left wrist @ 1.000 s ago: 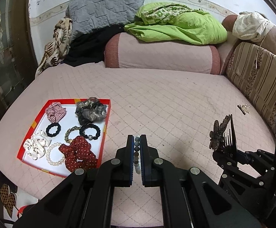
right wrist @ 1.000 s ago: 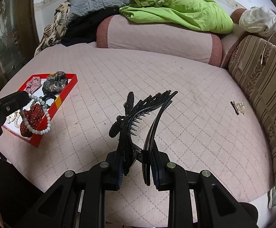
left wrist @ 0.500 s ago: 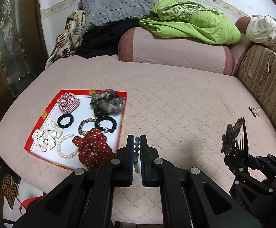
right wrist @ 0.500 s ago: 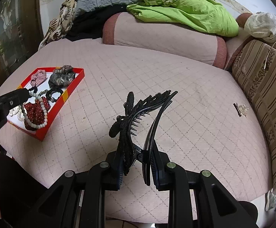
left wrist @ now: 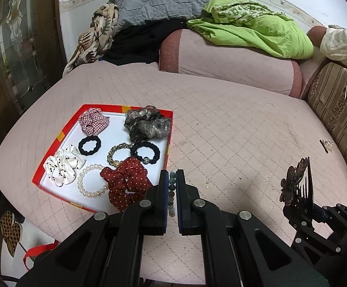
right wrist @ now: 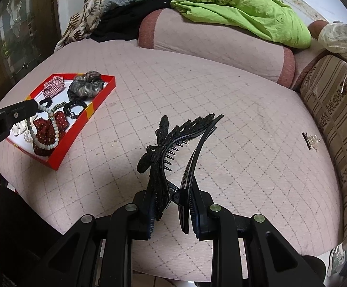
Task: Organize jewelry
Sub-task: 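Lift the bead bracelet and hair comb and carry them toward the tray, then lower the bead bracelet and hair comb over the tray with both tools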
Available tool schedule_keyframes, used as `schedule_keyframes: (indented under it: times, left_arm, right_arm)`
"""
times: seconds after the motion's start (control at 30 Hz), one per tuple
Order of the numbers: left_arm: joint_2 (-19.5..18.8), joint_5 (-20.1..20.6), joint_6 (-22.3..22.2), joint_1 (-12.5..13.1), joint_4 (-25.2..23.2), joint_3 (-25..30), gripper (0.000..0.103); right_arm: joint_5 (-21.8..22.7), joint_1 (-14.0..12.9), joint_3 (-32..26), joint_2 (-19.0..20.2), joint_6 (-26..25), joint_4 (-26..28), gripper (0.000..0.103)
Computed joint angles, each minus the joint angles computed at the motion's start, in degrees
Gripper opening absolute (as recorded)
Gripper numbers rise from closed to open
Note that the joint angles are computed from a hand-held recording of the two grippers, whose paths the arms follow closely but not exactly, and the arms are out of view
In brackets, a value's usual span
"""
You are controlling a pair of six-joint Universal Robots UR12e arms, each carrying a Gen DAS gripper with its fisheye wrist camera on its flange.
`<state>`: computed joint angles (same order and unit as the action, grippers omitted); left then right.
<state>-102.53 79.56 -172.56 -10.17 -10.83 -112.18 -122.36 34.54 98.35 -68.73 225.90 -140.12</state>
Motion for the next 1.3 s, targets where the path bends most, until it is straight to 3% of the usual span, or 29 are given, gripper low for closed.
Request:
schedule_keyframes:
  times: [0.7, 1.3]
  left_arm:
    - [-0.9, 0.0, -1.6, 1.8, -1.4, 0.8, 0.005]
    - [-1.2, 1.3, -3.8, 3.4, -0.9, 1.5, 0.005]
  right_arm:
    - [2.3, 0.0, -2.7, 2.3, -3.4, 0.6, 0.026]
    - [2.2, 0.1, -7.8, 5.0, -9.5, 0.5, 0.026]
